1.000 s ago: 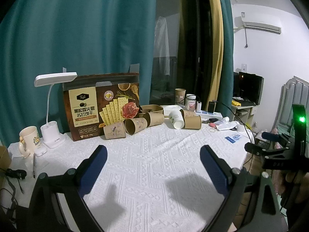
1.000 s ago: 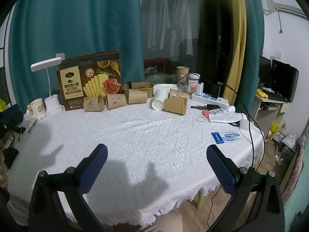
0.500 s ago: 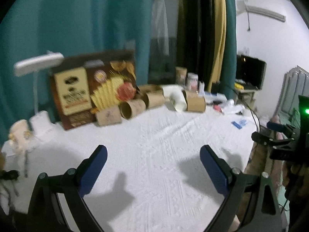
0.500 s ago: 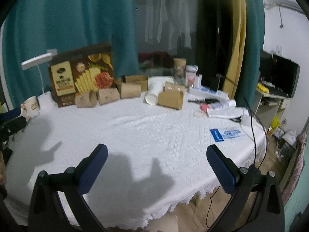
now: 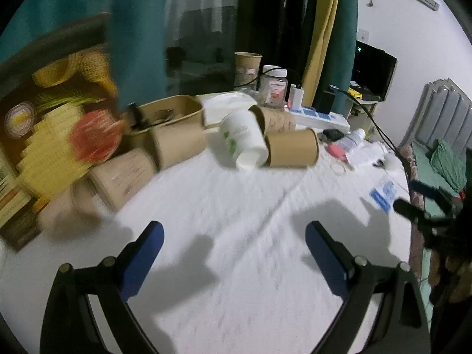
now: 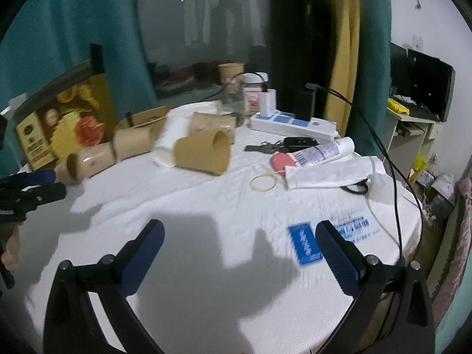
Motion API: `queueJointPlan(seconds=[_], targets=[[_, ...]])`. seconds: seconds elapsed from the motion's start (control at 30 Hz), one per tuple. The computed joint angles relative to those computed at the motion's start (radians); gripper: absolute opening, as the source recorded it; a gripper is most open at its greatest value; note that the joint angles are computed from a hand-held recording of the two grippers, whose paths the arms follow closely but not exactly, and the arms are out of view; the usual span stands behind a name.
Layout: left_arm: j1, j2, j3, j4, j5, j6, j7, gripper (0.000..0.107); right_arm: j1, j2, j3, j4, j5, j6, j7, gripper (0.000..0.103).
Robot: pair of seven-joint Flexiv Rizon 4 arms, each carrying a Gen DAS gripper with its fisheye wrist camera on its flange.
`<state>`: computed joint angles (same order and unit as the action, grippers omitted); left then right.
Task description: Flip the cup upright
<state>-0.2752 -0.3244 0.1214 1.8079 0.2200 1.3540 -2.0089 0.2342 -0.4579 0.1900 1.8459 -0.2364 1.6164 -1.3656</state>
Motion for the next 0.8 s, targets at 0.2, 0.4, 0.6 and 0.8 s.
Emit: queueJointPlan(seconds=[0.2, 0.4, 0.6, 0.8], targets=[[0.097, -0.196, -0.092, -0.214, -0.189, -0.026, 0.134, 0.086, -0.028, -0.11, 0.027, -0.15, 0.021, -0.073, 0.002, 0.101], [0.124, -0.349, -0.111, -0.399, -0.315, -0.074, 0.201, 0.079, -0.029, -0.165, 0.019, -0.225, 0.042, -0.108, 0.004, 0.101], [0.154, -0.42, -0.151, -0.47, -0.402, -0.114, 0.233, 0.071, -0.033, -0.166, 0.004, -0.228, 0.065, -0.113, 0.019, 0.101], [0.212, -0.436, -0.246, -0.456, -0.515, -0.12, 0.32, 0.062, -0.035, -0.143, 0.0, -0.193, 0.07, -0.1, 0.026, 0.101]])
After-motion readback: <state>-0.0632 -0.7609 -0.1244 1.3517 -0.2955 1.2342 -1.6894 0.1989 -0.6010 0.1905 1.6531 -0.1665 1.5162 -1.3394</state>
